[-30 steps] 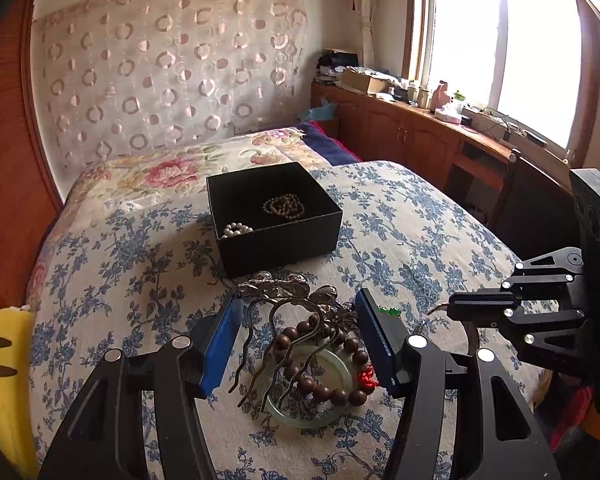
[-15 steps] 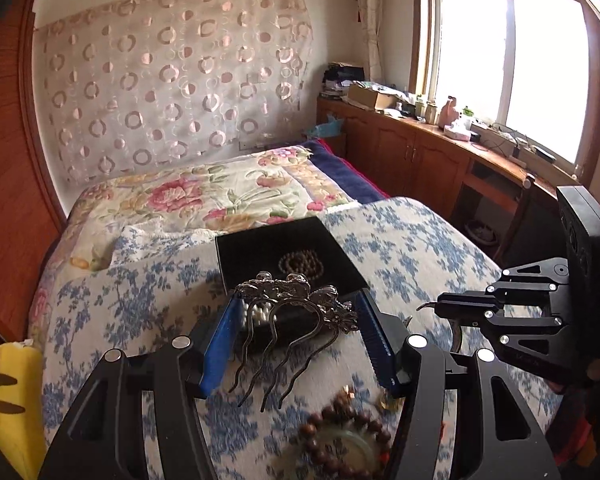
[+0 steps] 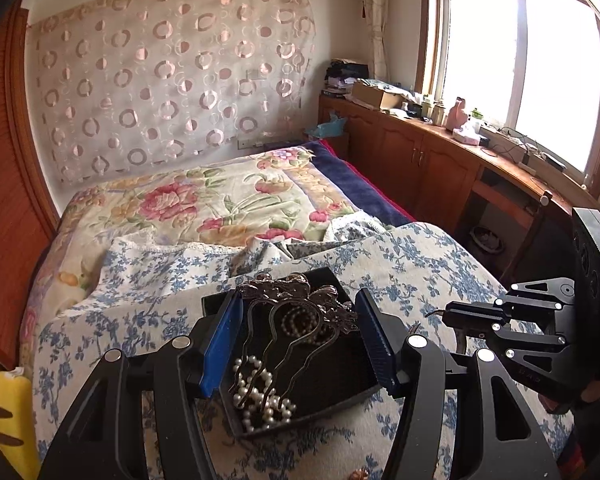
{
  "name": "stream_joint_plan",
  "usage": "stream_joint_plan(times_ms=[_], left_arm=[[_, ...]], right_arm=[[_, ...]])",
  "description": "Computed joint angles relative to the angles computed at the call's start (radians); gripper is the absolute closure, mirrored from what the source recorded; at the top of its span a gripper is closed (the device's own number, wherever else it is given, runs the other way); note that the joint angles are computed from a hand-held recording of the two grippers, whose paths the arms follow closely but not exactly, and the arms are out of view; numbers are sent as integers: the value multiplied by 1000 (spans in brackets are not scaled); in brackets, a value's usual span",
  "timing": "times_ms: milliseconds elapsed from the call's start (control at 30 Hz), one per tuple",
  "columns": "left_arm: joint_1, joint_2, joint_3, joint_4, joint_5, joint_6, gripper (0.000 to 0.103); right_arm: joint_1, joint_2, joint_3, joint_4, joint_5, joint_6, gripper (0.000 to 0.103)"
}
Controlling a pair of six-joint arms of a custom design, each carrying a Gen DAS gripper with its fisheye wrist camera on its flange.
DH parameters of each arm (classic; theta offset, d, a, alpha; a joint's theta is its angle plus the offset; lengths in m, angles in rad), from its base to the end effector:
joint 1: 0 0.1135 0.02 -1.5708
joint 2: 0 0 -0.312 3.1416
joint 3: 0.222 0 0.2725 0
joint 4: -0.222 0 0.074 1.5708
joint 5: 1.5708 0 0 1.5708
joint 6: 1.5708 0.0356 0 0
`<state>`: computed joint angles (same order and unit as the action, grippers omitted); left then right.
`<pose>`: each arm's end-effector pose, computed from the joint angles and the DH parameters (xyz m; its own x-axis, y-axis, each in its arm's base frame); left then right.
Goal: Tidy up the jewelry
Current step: 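Carry both items to the box and open the left tool to drop the hairpins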
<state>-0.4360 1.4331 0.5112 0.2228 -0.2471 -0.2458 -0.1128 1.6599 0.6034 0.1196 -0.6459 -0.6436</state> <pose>0.2472 -0.1056 0.1772 -0.6241 0.0305 -0.7807 0.0907 0.9953 -0.0336 0.2920 -0.0115 0.1398 -0.4818 -0.4277 -0.7648 -0.6919 0.7213 0.0325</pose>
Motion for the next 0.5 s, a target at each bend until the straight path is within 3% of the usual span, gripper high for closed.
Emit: stream_joint_plan(times_ms=[500], left_arm=[[89, 177, 46, 102, 94, 26, 47]], right_arm=[[37, 76, 56, 36, 24, 37, 98]])
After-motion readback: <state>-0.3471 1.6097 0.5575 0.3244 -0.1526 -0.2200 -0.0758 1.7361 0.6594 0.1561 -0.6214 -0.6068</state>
